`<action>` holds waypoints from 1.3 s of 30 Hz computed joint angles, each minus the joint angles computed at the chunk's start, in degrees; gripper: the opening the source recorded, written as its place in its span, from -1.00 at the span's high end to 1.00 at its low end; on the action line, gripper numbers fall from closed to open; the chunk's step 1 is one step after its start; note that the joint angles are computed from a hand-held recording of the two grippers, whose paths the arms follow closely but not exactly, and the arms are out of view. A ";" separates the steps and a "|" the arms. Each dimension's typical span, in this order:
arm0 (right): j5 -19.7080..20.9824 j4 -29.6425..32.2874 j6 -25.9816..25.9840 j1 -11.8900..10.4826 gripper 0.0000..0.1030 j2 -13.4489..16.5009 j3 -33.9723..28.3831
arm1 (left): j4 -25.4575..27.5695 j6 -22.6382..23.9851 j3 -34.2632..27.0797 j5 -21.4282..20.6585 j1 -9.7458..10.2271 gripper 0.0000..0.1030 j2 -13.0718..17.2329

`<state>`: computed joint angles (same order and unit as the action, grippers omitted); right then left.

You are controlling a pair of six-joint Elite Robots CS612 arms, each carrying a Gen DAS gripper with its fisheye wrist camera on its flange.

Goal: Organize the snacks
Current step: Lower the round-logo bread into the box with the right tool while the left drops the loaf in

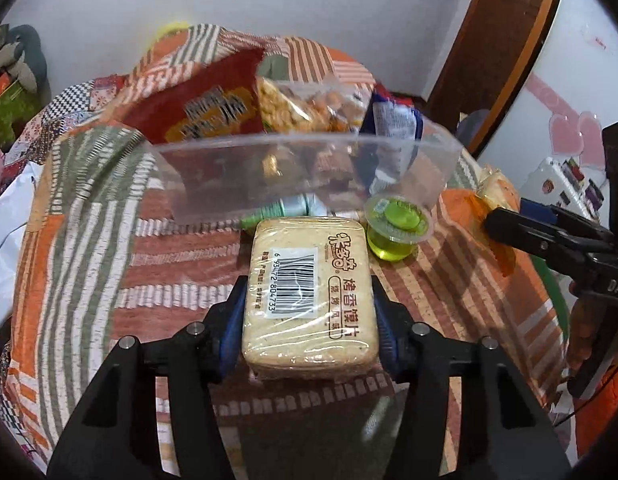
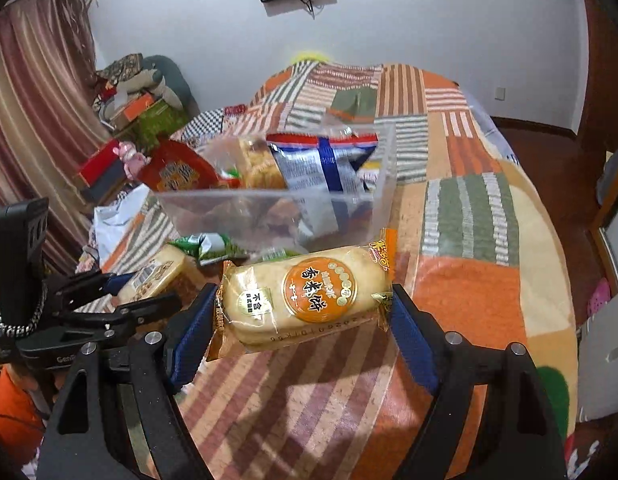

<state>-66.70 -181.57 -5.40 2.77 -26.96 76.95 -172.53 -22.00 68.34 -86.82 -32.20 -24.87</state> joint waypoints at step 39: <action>0.37 1.22 1.96 2.65 -0.55 6.09 -17.13 | 0.21 0.47 -14.81 4.72 4.36 -0.07 3.96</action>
<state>-66.33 -180.35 -3.45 5.42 -20.87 59.82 -172.32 -21.53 53.53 -82.10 -27.84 -20.91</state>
